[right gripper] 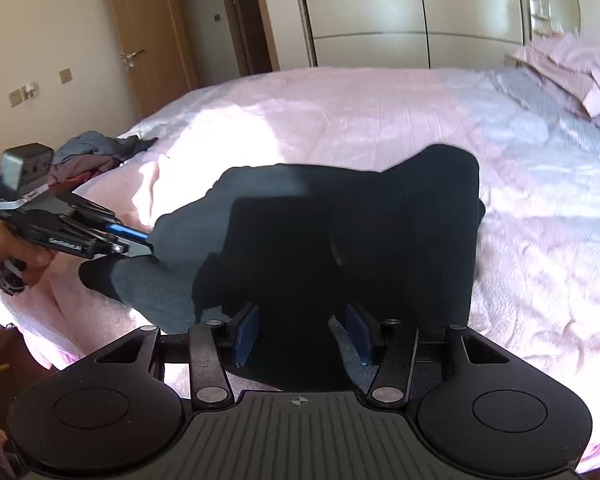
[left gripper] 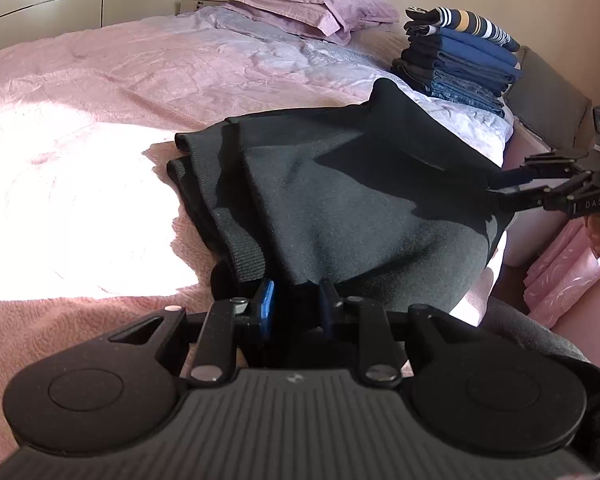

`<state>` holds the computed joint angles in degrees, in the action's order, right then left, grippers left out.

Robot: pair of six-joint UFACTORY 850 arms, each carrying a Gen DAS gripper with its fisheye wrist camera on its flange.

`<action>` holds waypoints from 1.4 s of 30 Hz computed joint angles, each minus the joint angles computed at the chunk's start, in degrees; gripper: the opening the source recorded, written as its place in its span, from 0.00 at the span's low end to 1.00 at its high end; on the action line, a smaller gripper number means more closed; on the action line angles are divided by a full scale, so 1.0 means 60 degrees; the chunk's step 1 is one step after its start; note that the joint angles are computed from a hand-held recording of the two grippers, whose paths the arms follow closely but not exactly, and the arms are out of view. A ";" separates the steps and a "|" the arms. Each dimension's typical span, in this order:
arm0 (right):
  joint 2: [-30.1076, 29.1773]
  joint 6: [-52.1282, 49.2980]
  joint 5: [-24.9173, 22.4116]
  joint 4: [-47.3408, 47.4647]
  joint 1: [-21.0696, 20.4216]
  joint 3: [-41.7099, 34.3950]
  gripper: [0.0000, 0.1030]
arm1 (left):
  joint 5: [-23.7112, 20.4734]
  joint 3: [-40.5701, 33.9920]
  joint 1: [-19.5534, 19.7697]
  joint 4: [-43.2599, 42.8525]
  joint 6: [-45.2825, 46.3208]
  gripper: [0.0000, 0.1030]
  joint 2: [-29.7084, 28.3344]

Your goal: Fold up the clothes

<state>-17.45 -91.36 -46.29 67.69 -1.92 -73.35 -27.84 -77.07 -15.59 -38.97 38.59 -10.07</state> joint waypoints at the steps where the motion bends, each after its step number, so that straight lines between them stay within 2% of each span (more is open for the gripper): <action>1: 0.0014 0.0010 0.0069 -0.0143 0.0014 0.0061 0.51 | 0.0005 -0.0024 -0.0020 0.0088 -0.0097 0.22 -0.0008; 3: -0.0022 -0.0243 0.0155 -0.0312 0.0003 0.0195 0.52 | -0.0024 -0.0142 -0.0109 0.0639 -0.0591 0.22 -0.0019; 6: 0.0057 -0.0456 0.0291 -0.0358 0.0015 0.0299 0.56 | -0.0003 -0.0387 -0.0414 0.2324 -0.1904 0.22 -0.0017; 8: 0.0156 -0.0599 0.0575 -0.0762 0.0185 0.0357 0.67 | -0.0033 -0.0550 -0.0571 0.3168 -0.2599 0.22 -0.0081; 10: 0.0195 -0.1286 0.0853 -0.1088 0.0402 0.0531 0.90 | -0.0031 -0.0584 -0.0633 0.3512 -0.2893 0.22 -0.0088; 12: 0.0386 -0.2283 0.1627 -0.1130 0.0722 0.0971 0.99 | -0.0022 -0.0572 -0.0647 0.3624 -0.3004 0.22 -0.0073; 14: 0.0583 -0.2940 0.2552 -0.0978 0.1025 0.1368 1.00 | 0.0017 -0.0535 -0.0675 0.3753 -0.3189 0.22 -0.0034; 15: 0.0624 -0.3093 0.2775 -0.0870 0.1090 0.1468 1.00 | 0.0050 -0.0514 -0.0695 0.3857 -0.3281 0.22 -0.0018; 22: 0.0531 -0.3504 0.2329 -0.0146 0.0850 0.1455 1.00 | 0.0121 -0.0578 -0.0836 0.4586 -0.3720 0.22 -0.0037; 23: 0.0526 -0.3646 0.2241 0.0055 0.0807 0.1472 1.00 | 0.0268 -0.0518 -0.0903 0.4985 -0.3937 0.24 0.0012; 24: 0.0541 -0.3712 0.2155 0.0298 0.0789 0.1504 1.00 | 0.0415 -0.0455 -0.0974 0.5440 -0.4206 0.31 0.0065; 25: 0.0583 -0.3677 0.2067 0.0474 0.0753 0.1528 1.00 | 0.0709 -0.0301 -0.1056 0.6122 -0.4582 0.40 0.0184; 26: 0.0599 -0.3696 0.2085 0.0670 0.0747 0.1561 1.00 | 0.1001 -0.0143 -0.1130 0.6860 -0.5002 0.45 0.0305; 28: 0.0718 -0.3999 0.2157 0.0989 0.0727 0.1686 1.00 | 0.1789 0.0328 -0.1186 0.7953 -0.5590 0.74 0.0698; 30: 0.0879 -0.4578 0.2102 0.1055 0.0686 0.1816 1.00 | 0.2509 0.0771 -0.1223 0.8765 -0.5939 0.83 0.1124; 33: 0.1243 -0.6305 0.1949 0.1604 0.0550 0.2180 1.00 | 0.2772 0.1162 -0.1529 1.1538 -0.7585 0.87 0.1558; 35: 0.1599 -0.8304 0.2111 0.2783 0.0477 0.2635 1.00 | 0.2792 0.1457 -0.1817 1.3537 -0.8350 0.92 0.1819; 37: 0.1934 -1.0302 0.2911 0.4032 0.0634 0.3065 1.00 | 0.2752 0.1775 -0.2207 1.5536 -0.9015 0.98 0.2011; 39: 0.2121 -1.2301 0.3305 0.5607 0.0717 0.3407 1.00 | 0.2554 0.2074 -0.2665 1.7535 -0.9897 0.98 0.2056; 41: 0.2240 -1.3906 0.3411 0.6951 0.0760 0.3676 0.92 | 0.2252 0.2283 -0.3090 1.9332 -1.0909 0.98 0.1910; 42: 0.2254 -1.4112 0.3557 0.7106 0.0805 0.3716 0.81 | 0.2116 0.2303 -0.3256 1.9738 -1.1088 0.98 0.1775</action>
<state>-3.93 -176.03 -24.95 110.32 2.91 -51.06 -15.14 -63.25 -35.13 79.45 -27.94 0.58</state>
